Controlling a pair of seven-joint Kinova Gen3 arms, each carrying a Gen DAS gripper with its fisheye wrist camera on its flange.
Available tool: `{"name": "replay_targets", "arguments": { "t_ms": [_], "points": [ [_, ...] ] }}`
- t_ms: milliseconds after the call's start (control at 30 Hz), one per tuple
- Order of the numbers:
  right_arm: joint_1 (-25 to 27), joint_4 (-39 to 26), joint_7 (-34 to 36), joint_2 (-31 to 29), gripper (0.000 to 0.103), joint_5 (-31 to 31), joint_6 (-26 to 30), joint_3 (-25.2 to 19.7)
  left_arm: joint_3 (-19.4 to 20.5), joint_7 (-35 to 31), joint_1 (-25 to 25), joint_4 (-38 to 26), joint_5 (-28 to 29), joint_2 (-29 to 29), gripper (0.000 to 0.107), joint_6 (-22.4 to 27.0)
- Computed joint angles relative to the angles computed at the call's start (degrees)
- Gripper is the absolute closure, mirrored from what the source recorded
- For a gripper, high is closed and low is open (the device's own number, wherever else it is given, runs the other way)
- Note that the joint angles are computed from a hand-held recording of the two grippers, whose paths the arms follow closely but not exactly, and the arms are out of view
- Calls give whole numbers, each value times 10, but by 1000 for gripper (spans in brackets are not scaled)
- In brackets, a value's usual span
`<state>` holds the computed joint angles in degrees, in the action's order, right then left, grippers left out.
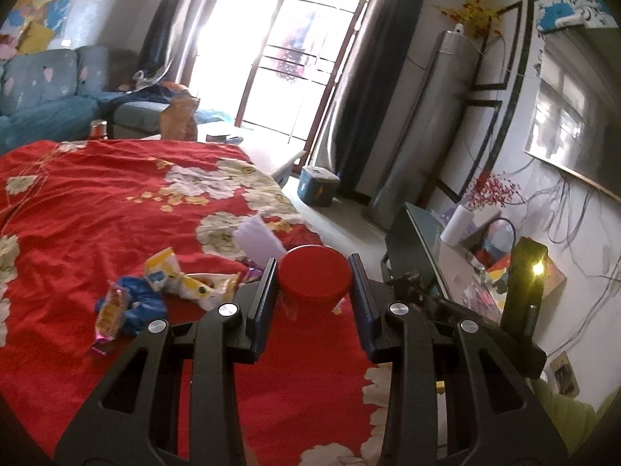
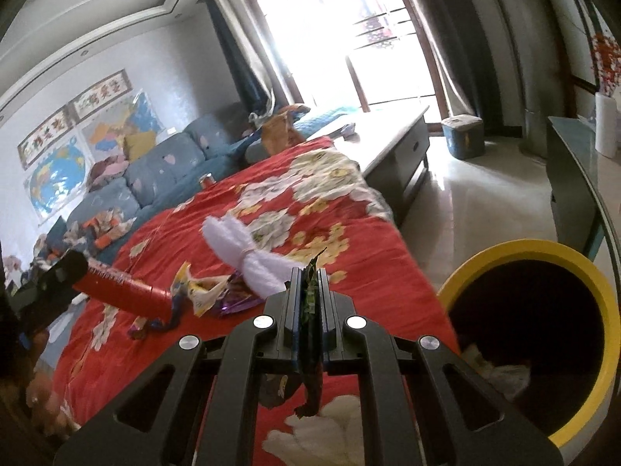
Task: Collect trash
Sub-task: 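Carry the can and packet over the yellow-rimmed bin and open both tools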
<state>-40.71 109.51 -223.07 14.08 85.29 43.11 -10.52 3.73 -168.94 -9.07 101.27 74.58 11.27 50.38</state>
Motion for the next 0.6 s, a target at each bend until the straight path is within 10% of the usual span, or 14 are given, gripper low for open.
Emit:
{"name": "replay_targets", "arguments": {
  "t_ms": [600],
  "points": [
    [24,65,-88,-38,96,18,55,-13,28,11,51,-19,-40,8,79,-24]
  ]
}}
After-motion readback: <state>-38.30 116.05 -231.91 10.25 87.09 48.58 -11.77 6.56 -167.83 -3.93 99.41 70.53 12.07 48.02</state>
